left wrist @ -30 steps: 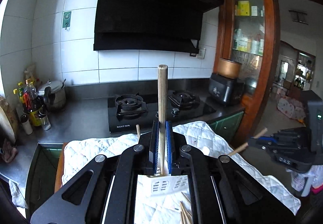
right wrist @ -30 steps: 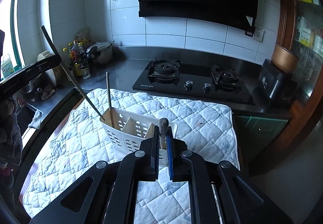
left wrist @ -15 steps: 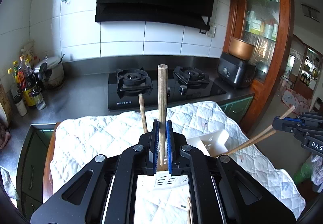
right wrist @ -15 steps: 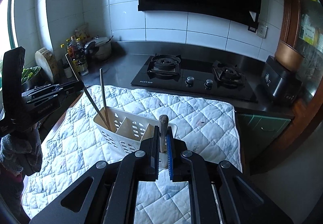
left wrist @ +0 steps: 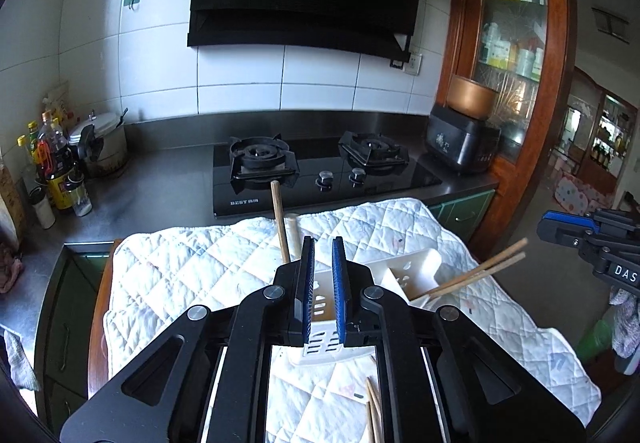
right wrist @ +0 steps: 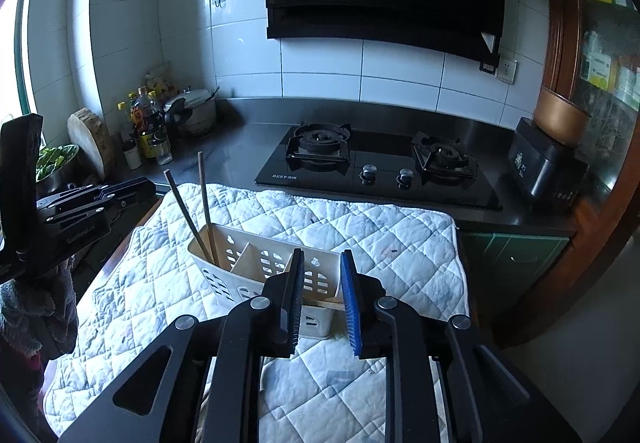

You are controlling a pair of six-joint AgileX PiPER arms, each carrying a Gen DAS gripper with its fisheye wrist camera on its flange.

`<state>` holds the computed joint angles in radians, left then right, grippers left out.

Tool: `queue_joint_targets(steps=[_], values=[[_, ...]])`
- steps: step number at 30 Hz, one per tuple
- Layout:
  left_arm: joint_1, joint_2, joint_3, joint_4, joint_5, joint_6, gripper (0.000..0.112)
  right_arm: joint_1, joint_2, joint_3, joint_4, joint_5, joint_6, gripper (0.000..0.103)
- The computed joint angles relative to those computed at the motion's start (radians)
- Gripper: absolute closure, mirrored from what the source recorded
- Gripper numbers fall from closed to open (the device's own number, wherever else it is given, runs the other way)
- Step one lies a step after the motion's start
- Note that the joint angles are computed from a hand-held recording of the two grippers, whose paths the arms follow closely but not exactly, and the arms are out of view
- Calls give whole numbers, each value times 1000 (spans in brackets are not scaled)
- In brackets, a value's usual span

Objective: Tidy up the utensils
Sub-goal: 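Return both tools to the pile and close the right tool on a chopstick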

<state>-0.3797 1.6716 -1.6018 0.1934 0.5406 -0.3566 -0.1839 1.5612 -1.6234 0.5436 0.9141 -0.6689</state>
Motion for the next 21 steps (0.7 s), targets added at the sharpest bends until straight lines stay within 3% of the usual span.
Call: queue_joint_targets(steps=[4,12,21], values=[[-22,-137,158,39,-44,-47,103,-58,-138,178,120,-14,-133,77],[-86,-407,549,105,-136,-178,103,-121,-375,626,270,-47,-385,77],[-172,-598,950,377,-215,-601,103,-108,-555,1083,350,-161,-543,77]])
